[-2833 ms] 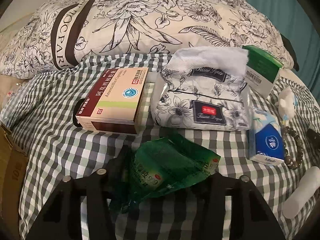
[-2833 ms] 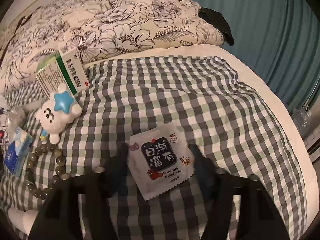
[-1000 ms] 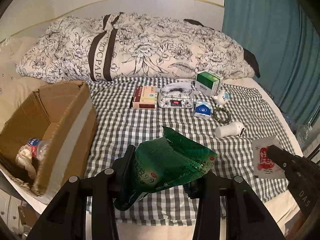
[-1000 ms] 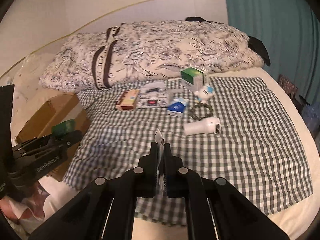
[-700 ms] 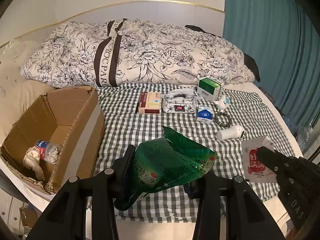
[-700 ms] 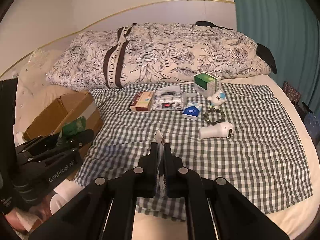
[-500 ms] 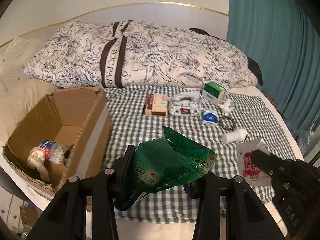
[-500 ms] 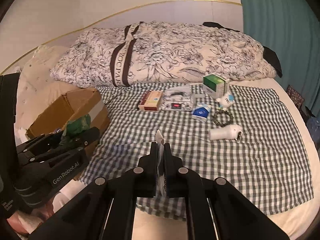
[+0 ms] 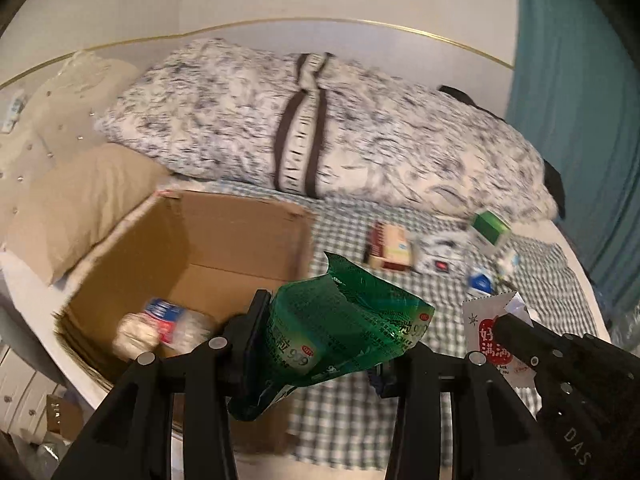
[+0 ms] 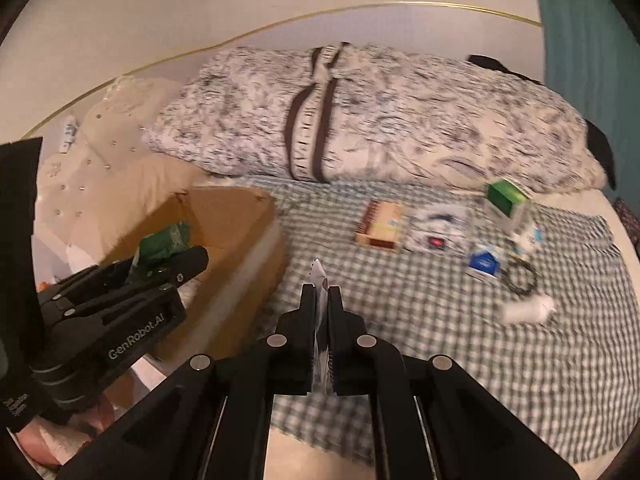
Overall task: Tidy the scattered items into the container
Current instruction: 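Carry the green packet and sticker packet into the cardboard box and open both tools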
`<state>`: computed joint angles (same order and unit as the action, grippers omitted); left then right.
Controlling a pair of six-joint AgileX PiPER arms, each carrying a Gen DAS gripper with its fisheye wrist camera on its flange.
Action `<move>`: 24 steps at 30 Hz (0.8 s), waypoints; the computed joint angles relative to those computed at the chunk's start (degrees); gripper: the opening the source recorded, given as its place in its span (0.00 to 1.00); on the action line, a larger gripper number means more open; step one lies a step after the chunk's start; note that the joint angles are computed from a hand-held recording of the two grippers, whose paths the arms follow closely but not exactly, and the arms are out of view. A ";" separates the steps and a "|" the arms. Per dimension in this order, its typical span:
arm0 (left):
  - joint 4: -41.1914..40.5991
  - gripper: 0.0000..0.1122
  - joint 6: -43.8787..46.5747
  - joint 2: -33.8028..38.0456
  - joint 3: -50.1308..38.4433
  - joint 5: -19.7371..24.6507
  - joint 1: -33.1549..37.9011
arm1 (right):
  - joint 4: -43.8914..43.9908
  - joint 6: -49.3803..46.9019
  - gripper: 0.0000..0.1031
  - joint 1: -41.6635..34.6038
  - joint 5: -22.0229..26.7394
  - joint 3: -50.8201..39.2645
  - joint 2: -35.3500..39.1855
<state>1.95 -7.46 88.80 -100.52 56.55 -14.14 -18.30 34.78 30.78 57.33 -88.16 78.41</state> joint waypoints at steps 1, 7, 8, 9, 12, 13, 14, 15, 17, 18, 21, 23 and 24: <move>-0.77 0.38 1.03 0.48 -0.73 0.16 1.73 | 0.56 -0.39 0.05 0.55 -0.05 -1.97 1.65; -4.61 0.38 4.75 2.68 -2.87 0.50 10.04 | 1.53 -2.33 0.05 4.61 0.99 -13.23 11.33; -5.18 0.38 5.21 3.04 -2.91 0.45 11.37 | 1.89 -2.88 0.05 5.07 1.39 -15.11 12.82; -5.79 0.38 5.82 3.40 -3.00 0.55 12.53 | 2.04 -3.19 0.05 5.71 1.69 -16.92 14.24; -7.38 0.38 7.53 4.32 -2.65 0.31 15.62 | 3.02 -4.72 0.05 7.17 2.67 -22.45 18.37; -7.94 0.38 8.07 4.72 -2.60 0.26 16.62 | 3.09 -5.11 0.05 7.64 3.15 -24.38 19.80; -8.78 0.38 8.82 5.23 -2.73 0.35 17.69 | 3.45 -5.62 0.05 7.86 3.53 -25.90 20.97; -9.81 0.38 9.80 5.49 -2.71 0.47 18.60 | 3.96 -6.14 0.05 8.13 3.84 -27.51 22.37; -10.99 0.38 11.28 6.20 -2.76 0.41 19.86 | 5.32 -6.84 0.05 8.35 4.14 -30.10 24.86; -11.34 0.38 11.83 6.61 -2.82 0.42 20.34 | 6.65 -7.26 0.05 8.03 3.98 -30.77 25.63; -12.43 0.39 13.08 7.55 -2.87 0.49 21.20 | 8.94 -7.54 0.05 7.48 3.46 -31.38 27.28; -12.38 0.40 13.29 8.08 -2.75 0.59 21.23 | 10.00 -7.73 0.05 7.16 3.34 -31.75 28.36; -12.32 0.42 13.28 8.44 -2.70 0.57 21.32 | 11.38 -8.05 0.05 6.60 2.91 -31.82 28.85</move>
